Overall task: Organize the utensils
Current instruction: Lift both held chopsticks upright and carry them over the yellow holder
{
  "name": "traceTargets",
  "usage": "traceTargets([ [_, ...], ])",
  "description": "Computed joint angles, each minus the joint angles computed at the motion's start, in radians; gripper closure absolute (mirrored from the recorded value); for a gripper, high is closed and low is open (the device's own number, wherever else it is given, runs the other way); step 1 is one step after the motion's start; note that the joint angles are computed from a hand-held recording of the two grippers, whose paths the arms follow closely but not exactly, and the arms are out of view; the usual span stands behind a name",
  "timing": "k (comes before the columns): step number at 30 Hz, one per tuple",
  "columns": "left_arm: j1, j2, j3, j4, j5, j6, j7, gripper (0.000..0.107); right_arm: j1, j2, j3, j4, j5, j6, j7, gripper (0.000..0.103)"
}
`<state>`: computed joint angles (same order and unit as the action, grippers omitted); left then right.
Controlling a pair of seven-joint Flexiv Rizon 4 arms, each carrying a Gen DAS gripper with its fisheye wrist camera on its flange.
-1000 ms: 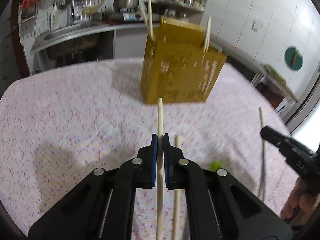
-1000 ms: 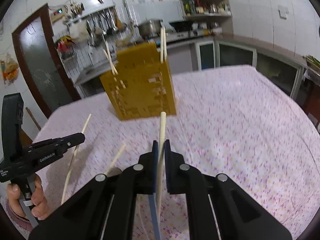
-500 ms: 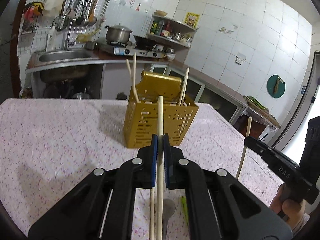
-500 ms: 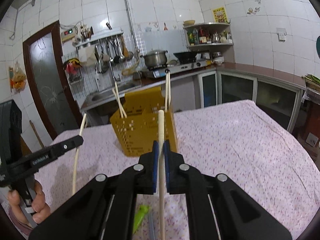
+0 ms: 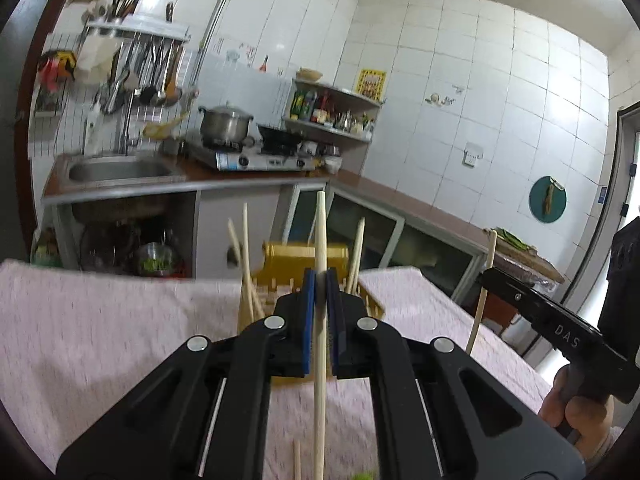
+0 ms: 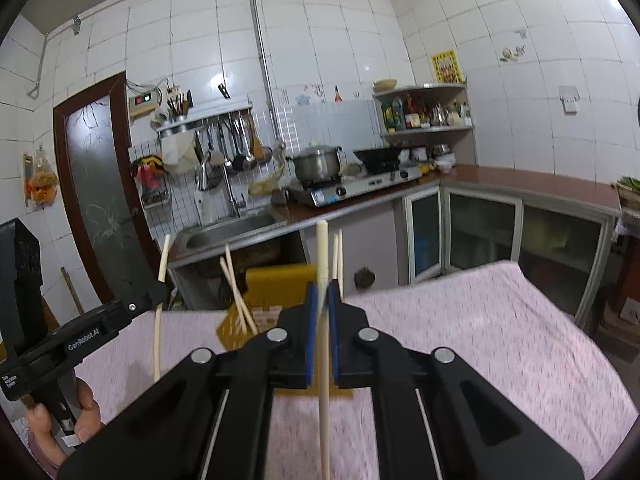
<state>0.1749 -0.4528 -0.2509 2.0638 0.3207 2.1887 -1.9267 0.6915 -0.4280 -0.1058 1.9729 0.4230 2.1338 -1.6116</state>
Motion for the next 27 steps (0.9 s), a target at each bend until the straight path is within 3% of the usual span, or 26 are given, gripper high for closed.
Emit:
traceTargets([
  [4,-0.067,-0.015,0.046,-0.091,-0.07,-0.008,0.074,0.102,-0.02,-0.034,-0.016,-0.092,-0.041,-0.007,0.001,0.097],
  [12,-0.265,-0.107,0.189,-0.273,-0.329,0.04,0.342,0.102,-0.031,-0.13,-0.066,-0.3,-0.101,-0.033,0.023,0.097],
  [17,-0.227,-0.187,0.135,-0.372,-0.325,0.067,0.384,0.102,-0.041,-0.203,-0.073,-0.399,-0.122,-0.012,0.037,0.097],
  [22,-0.146,-0.271,0.062,-0.438,-0.217,0.11,0.317,0.103,-0.084,-0.273,-0.027,-0.441,-0.176,0.049,0.041,0.097],
  [27,-0.164,-0.34,0.089,-0.455,-0.235,0.19,0.305,0.102,-0.108,-0.328,0.006,-0.461,-0.199,0.074,0.046,0.097],
])
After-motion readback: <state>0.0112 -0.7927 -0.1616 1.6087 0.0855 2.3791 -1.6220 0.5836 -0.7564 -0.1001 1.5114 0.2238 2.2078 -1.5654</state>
